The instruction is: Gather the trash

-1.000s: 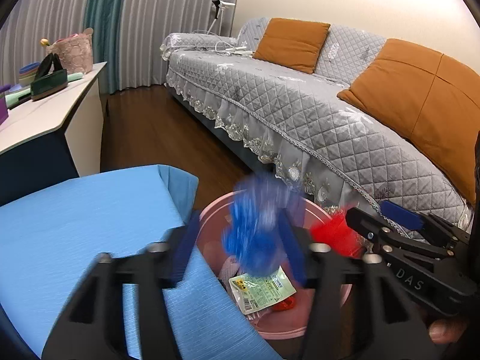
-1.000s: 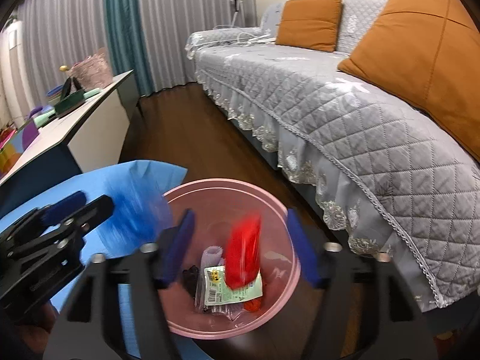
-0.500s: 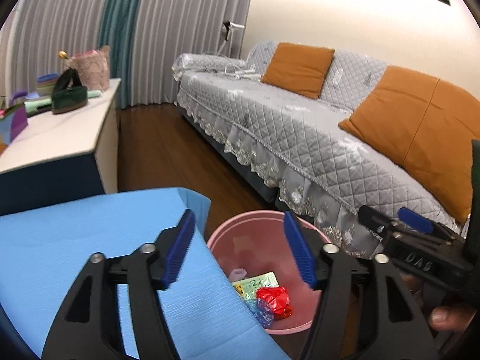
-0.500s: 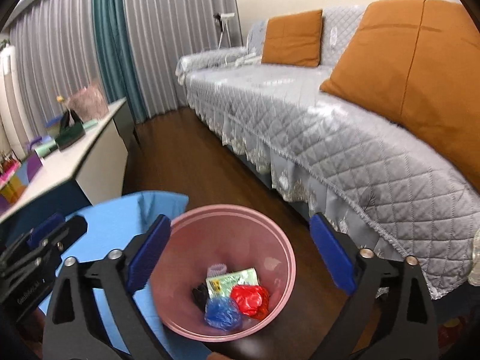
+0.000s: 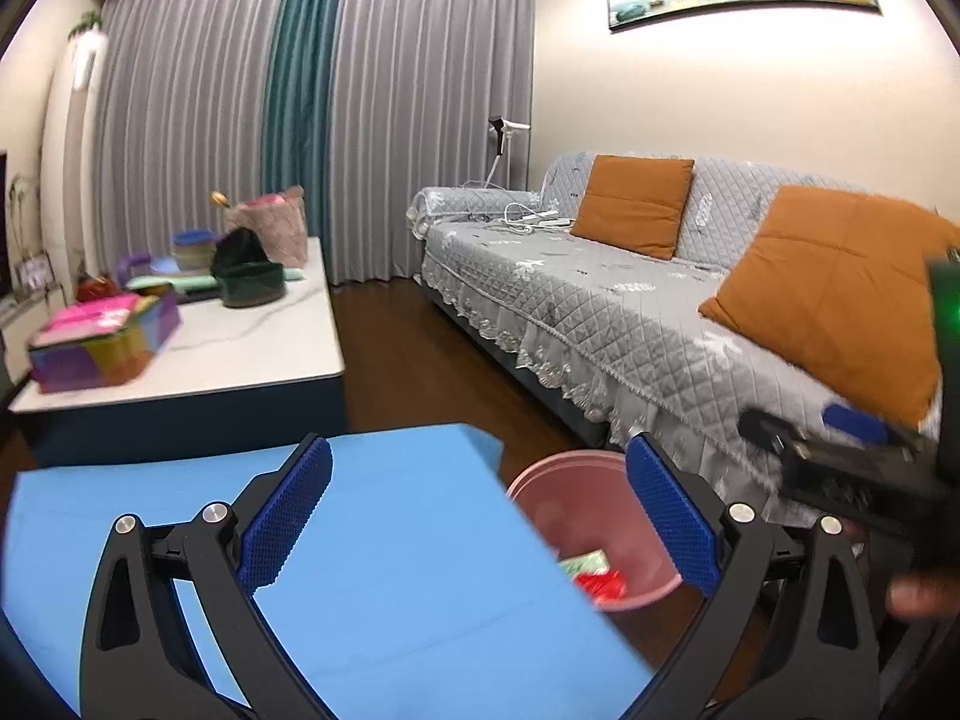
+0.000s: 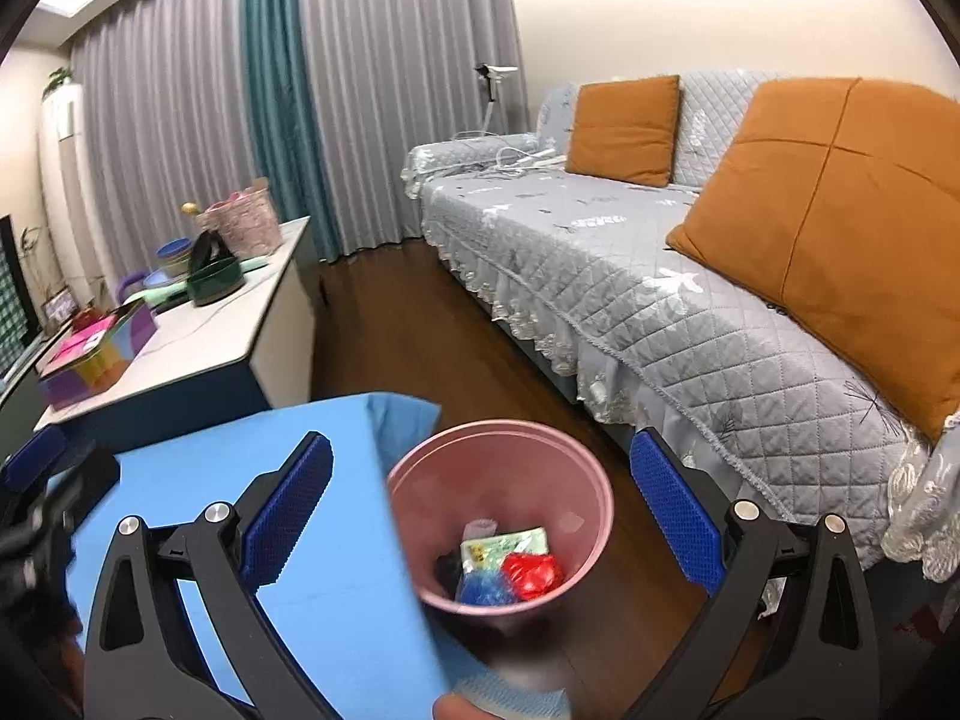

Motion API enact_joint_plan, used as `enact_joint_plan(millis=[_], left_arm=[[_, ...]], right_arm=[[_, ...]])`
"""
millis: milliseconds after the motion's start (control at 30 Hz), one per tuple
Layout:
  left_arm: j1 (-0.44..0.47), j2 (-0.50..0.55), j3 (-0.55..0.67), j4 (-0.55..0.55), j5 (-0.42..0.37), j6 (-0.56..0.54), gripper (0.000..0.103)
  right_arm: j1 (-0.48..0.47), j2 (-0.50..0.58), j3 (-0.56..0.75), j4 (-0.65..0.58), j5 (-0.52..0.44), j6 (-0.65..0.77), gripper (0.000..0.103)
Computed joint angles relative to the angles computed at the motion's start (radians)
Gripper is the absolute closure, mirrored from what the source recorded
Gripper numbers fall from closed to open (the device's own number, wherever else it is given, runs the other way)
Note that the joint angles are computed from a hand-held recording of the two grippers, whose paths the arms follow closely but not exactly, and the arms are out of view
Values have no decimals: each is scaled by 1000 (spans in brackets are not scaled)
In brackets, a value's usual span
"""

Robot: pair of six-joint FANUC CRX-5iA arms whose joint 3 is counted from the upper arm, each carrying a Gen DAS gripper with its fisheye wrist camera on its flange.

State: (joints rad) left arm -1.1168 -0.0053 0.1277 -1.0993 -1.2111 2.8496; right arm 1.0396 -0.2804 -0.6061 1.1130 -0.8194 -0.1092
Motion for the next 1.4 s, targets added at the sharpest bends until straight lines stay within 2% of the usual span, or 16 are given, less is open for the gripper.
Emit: enact_joint_plan(millis=[133, 400, 500, 667, 867, 1000, 1100, 1400], left_arm=[[-125, -47, -62, -66, -149, 61, 8], [-278, -102, -160, -41, -406, 239, 8], [-301, -109, -197, -25, -461, 301, 8], [-258, -121, -235, 15, -471, 353, 8], [-219, -149, -272, 66, -440, 398, 8], [-222, -152, -275, 81, -449, 426, 8], [-234, -143, -269, 76, -474, 431, 8], [-218, -140, -267, 94, -471, 416, 8]], right_arm=[[122, -28, -36, 20, -48, -16, 5], [337, -45, -109, 51, -174, -118, 5], [383, -33, -126, 56, -210, -162, 5], [380, 16, -110, 79, -186, -146, 5], [364, 32, -97, 55, -147, -125, 5], [364, 35, -95, 58, -133, -115, 5], [364, 38, -93, 59, -124, -113, 5], [365, 44, -92, 68, -125, -107, 5]])
